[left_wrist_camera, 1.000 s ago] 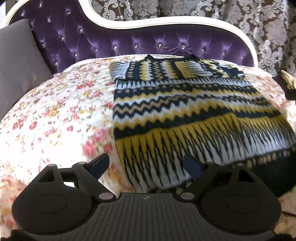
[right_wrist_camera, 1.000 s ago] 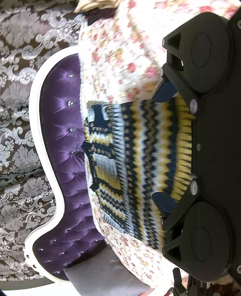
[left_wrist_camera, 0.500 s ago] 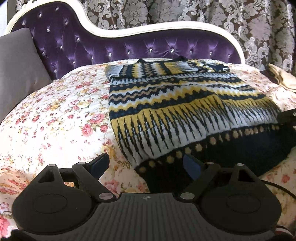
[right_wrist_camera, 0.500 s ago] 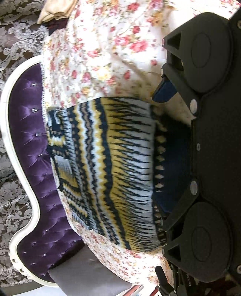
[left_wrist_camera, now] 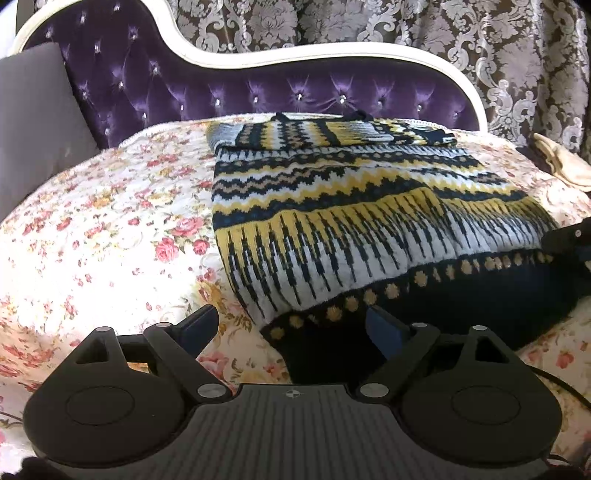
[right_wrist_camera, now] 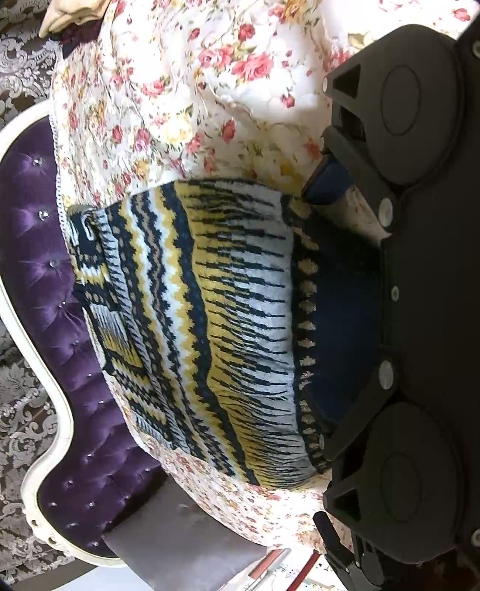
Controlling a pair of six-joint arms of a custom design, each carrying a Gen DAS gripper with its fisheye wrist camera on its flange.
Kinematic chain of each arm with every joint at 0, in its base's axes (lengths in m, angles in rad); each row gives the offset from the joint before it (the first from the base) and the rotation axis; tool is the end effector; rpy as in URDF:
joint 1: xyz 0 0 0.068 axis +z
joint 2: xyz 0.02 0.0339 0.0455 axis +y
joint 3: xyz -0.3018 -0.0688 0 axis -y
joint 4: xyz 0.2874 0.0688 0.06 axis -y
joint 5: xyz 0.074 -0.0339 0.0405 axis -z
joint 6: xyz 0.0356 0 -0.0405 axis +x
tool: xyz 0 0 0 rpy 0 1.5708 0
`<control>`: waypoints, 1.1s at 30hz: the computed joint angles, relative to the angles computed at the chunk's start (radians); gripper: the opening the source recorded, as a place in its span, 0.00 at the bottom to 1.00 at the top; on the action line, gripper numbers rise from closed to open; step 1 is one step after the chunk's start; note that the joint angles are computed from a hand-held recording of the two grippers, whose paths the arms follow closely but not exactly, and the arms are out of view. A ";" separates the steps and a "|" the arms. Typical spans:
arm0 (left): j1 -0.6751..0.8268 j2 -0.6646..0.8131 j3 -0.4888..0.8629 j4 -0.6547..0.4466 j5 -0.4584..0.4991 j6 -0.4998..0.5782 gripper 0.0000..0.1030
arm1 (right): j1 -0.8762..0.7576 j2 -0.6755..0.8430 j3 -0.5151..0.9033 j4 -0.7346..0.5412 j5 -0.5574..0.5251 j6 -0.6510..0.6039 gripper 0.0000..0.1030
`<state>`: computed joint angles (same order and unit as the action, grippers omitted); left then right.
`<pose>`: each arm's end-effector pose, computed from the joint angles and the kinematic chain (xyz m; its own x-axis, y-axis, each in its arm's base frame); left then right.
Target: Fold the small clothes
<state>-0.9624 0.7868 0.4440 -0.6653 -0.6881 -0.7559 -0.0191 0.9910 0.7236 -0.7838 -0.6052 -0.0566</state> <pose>0.1054 -0.1117 0.2013 -0.6537 0.0115 -0.7566 -0.0113 0.9996 0.0249 0.1993 0.0164 0.2583 -0.8514 -0.0303 -0.5237 -0.3154 0.8272 0.4650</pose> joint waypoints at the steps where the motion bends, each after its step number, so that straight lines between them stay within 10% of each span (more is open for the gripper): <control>1: 0.009 0.003 0.002 0.001 0.015 -0.005 0.85 | 0.003 0.010 0.003 -0.001 -0.004 -0.004 0.98; 6: 0.121 -0.008 -0.004 0.019 0.156 0.009 0.85 | 0.016 0.051 0.011 0.001 -0.013 -0.022 0.72; 17: 0.363 0.049 -0.041 0.173 0.477 0.098 0.81 | 0.014 0.029 -0.015 0.034 -0.019 -0.026 0.73; 25: 0.377 0.064 -0.063 0.254 0.508 0.115 0.26 | -0.002 0.018 -0.027 0.045 -0.050 -0.013 0.73; 31: 0.385 -0.041 -0.094 0.251 0.504 0.086 0.07 | -0.021 0.013 -0.032 0.049 -0.079 -0.006 0.69; 33: 0.366 -0.082 -0.099 0.246 0.488 0.083 0.05 | -0.040 0.002 -0.042 0.060 -0.099 0.006 0.53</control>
<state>-0.5964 0.7049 0.3447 -0.4190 -0.2000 -0.6731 -0.0588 0.9931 0.6817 -0.7235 -0.7041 -0.0504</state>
